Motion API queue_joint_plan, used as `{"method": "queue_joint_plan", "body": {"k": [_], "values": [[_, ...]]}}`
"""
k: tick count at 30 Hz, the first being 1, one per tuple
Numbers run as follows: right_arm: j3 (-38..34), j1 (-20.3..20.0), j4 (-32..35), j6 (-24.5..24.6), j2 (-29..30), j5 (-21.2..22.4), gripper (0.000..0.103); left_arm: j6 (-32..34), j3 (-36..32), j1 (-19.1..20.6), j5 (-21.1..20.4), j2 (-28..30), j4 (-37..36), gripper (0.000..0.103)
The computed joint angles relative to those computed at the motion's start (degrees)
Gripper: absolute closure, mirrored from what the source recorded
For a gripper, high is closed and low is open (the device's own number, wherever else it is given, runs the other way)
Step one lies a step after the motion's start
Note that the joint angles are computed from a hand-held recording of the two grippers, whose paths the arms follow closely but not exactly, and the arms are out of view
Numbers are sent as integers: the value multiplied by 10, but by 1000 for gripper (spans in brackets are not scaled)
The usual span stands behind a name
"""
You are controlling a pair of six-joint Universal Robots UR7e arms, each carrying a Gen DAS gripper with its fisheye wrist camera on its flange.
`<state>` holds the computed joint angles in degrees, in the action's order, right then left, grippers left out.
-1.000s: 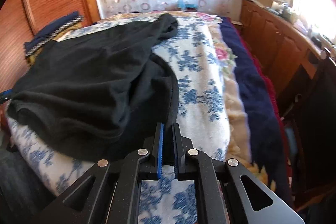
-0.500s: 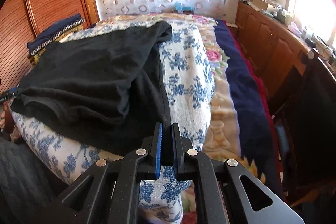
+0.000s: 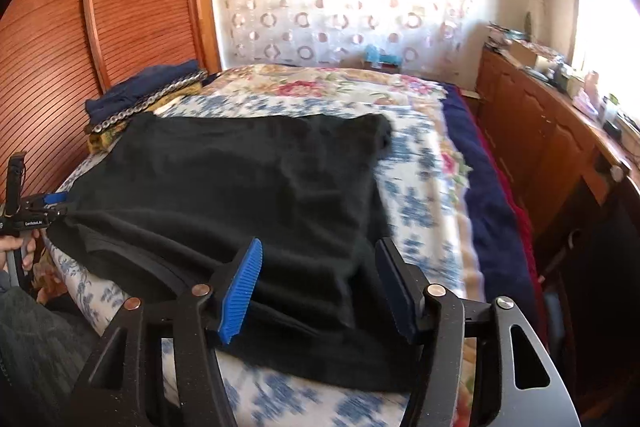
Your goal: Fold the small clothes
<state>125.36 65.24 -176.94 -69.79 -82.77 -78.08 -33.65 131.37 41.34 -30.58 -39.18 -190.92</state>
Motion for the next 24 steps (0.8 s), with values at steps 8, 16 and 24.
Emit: {"method": "queue_joint_plan", "body": {"k": [8,16,24], "values": [[-22,56,-71,15,115,-80,41,7,2,-1,3,4,-10,23],[-31,88,-176,21,189,-149,34,10,7,-3,0,8,-36,23],[-31,98,-212,21,218,-160,18,34,21,6,-44,8,-126,53]]}}
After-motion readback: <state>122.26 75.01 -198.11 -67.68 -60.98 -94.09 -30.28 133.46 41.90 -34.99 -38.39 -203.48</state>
